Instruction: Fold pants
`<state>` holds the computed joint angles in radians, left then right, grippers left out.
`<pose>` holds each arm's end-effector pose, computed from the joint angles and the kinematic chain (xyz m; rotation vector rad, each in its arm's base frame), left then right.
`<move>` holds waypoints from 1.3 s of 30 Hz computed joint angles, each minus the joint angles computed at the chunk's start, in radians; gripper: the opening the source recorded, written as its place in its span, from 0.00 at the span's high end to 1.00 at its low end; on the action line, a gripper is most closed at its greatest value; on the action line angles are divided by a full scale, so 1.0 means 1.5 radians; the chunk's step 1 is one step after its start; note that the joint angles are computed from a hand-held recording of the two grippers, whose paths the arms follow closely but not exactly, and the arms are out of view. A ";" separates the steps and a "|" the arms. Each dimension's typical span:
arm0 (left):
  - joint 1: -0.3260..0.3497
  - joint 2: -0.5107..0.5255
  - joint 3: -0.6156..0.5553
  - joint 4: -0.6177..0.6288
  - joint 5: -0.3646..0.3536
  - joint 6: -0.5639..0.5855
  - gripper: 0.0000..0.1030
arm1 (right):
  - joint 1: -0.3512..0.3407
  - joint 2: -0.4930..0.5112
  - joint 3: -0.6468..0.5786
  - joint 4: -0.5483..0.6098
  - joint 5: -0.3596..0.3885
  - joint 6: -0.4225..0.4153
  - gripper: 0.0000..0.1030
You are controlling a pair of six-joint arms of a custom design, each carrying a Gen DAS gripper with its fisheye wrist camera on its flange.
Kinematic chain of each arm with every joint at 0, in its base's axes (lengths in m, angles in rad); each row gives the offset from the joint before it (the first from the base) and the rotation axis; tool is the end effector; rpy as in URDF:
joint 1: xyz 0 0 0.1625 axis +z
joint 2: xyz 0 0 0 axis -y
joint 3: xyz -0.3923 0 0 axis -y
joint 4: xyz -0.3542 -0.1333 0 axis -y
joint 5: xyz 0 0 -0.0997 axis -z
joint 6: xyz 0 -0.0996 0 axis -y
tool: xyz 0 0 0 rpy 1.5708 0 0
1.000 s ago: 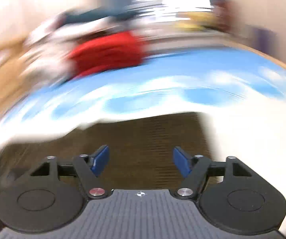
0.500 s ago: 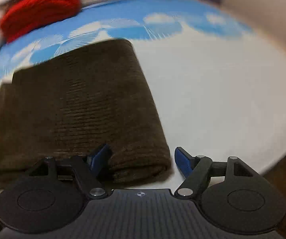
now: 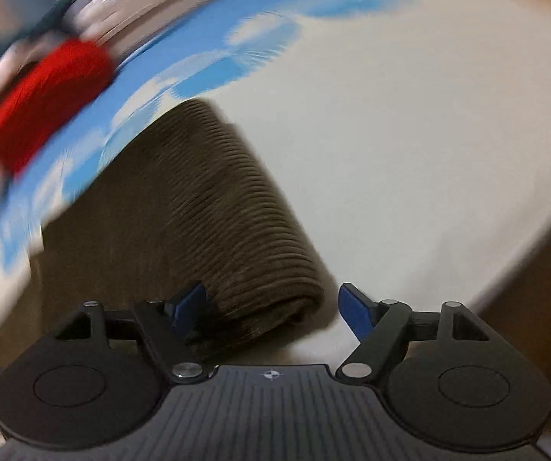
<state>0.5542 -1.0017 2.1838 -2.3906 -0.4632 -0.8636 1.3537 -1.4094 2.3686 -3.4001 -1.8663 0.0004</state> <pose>-0.2427 -0.4118 0.0882 0.3955 2.0643 -0.8174 0.0149 -0.4165 0.2745 -0.4499 -2.5036 1.1316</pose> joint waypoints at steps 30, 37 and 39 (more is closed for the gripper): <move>0.080 -0.175 0.072 -0.026 -0.031 -0.092 0.00 | -0.056 0.080 0.044 -0.212 0.127 0.176 0.66; 0.080 -0.206 0.065 0.043 -0.018 -0.135 0.00 | 0.078 0.143 0.002 -0.291 -0.051 0.083 0.71; 0.082 -0.225 0.069 0.044 -0.021 -0.135 0.00 | 0.142 0.191 -0.026 -0.353 -0.111 -0.005 0.72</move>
